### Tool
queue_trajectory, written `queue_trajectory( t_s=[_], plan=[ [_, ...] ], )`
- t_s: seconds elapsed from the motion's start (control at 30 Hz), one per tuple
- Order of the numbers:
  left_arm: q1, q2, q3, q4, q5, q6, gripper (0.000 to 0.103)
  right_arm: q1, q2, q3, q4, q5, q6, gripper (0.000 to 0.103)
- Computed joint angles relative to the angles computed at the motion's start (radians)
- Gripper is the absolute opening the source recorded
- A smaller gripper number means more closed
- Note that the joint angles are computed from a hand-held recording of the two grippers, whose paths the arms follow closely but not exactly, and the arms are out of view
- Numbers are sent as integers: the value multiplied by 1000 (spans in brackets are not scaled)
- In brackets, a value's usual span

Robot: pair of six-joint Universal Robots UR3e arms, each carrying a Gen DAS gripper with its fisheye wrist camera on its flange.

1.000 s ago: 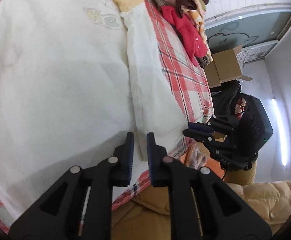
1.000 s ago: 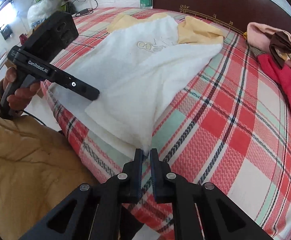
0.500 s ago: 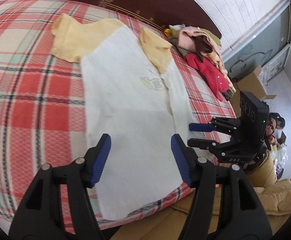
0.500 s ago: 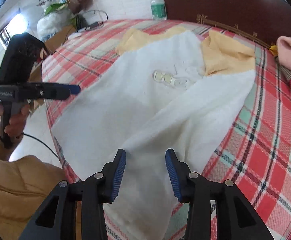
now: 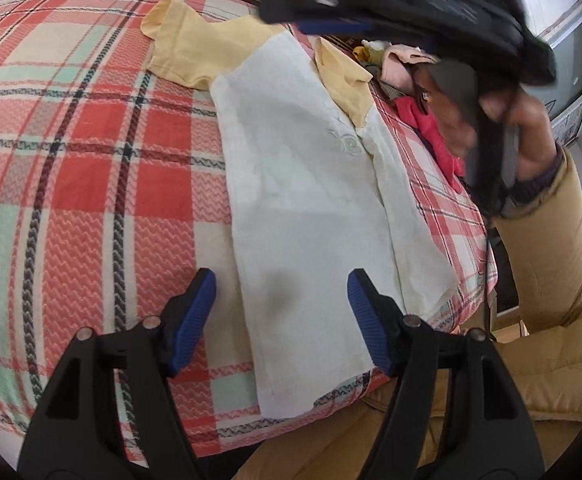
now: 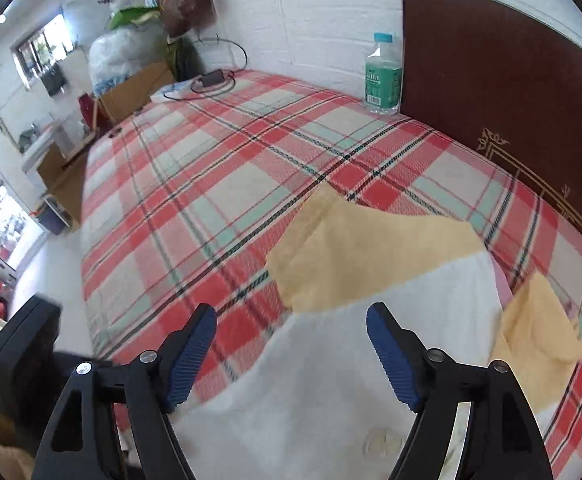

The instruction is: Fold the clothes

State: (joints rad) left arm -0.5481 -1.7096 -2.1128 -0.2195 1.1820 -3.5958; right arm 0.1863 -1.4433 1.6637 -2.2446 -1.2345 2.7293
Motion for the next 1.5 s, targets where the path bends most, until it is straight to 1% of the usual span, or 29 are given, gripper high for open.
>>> queue_trajectory(
  t_s=[0.07, 0.13, 0.2, 0.23, 0.3, 0.33, 0.37, 0.4, 0.43, 0.47, 0.5, 0.63, 0.73, 0.83, 0.9, 0.97, 1.03, 1.07, 1.1, 1.13, 1.17, 1.23, 1.3, 1.33, 1.37, 1.4, 1.43, 1.47, 1.5],
  plan=[
    [-7, -9, 0, 18, 2, -13, 69, 111, 191, -184, 9, -106, 82, 80],
    [-14, -16, 2, 28, 5, -24, 66, 169, 336, -335, 59, -191, 138, 80],
    [-6, -20, 1, 23, -16, -23, 47, 203, 427, -415, 62, -263, 164, 80],
    [1, -24, -4, 24, -32, -27, 45, 213, 460, -441, 56, -290, 172, 80],
    [4, -27, -6, 22, -34, -25, 36, 205, 483, -444, 45, -283, 182, 77],
    [8, -26, -6, 16, -40, -23, 33, 197, 482, -429, 29, -278, 182, 68],
    [16, -27, -7, 14, -57, -21, 26, 189, 470, -401, -1, -281, 175, 63],
    [26, -30, -9, 11, -75, -20, 19, 181, 459, -373, -31, -283, 168, 46],
    [31, -33, -6, 11, -86, -20, 17, 162, 445, -353, -43, -266, 167, 21],
    [36, -38, -3, 11, -96, -20, 16, 130, 425, -340, -32, -224, 174, 8],
    [41, -42, 0, 11, -106, -21, 14, 97, 408, -330, -17, -182, 180, 5],
    [55, -38, 15, 38, -158, -33, 13, -83, 282, -205, -15, 83, 198, 5],
    [52, -69, 68, 57, -214, -34, 13, -225, 175, -94, -3, 256, 173, 5],
    [13, -139, 174, 44, -236, -38, 13, -360, 86, 14, 18, 385, 149, 5],
    [-20, -194, 262, 16, -238, -34, 13, -460, 31, 81, 70, 451, 108, 5],
    [-57, -272, 369, -15, -248, -32, 14, -539, -13, 142, 107, 463, 63, 6],
    [-94, -358, 489, -59, -251, -20, 13, -590, -34, 183, 126, 442, 28, 8],
    [-108, -403, 548, -85, -253, -21, 14, -599, -40, 198, 113, 414, 24, 9],
    [-120, -449, 608, -113, -255, -23, 14, -597, -41, 208, 81, 371, 27, 15],
    [-130, -475, 645, -134, -255, -23, 14, -593, -41, 216, 48, 331, 33, 26],
    [-139, -507, 684, -145, -262, -25, 14, -586, -39, 219, 16, 295, 42, 30],
    [-153, -509, 702, -164, -261, -31, 14, -586, -73, 250, -22, 261, 31, 34],
    [-159, -446, 646, -124, -240, -20, 14, -595, -152, 305, -62, 241, 8, 39],
    [-157, -399, 600, -92, -228, -12, 14, -603, -210, 335, -57, 242, -27, 41],
    [-149, -346, 539, -55, -210, -11, 20, -621, -271, 363, -15, 266, -90, 42],
    [-140, -292, 479, -21, -191, -9, 36, -641, -333, 386, 35, 292, -157, 47],
    [-120, -234, 412, -7, -178, -4, 44, -657, -392, 399, 114, 315, -232, 51],
    [-96, -174, 348, 0, -166, 2, 56, -662, -441, 401, 217, 326, -308, 51],
    [-73, -134, 300, 0, -156, 2, 57, -663, -480, 404, 321, 331, -376, 51]
  ],
)
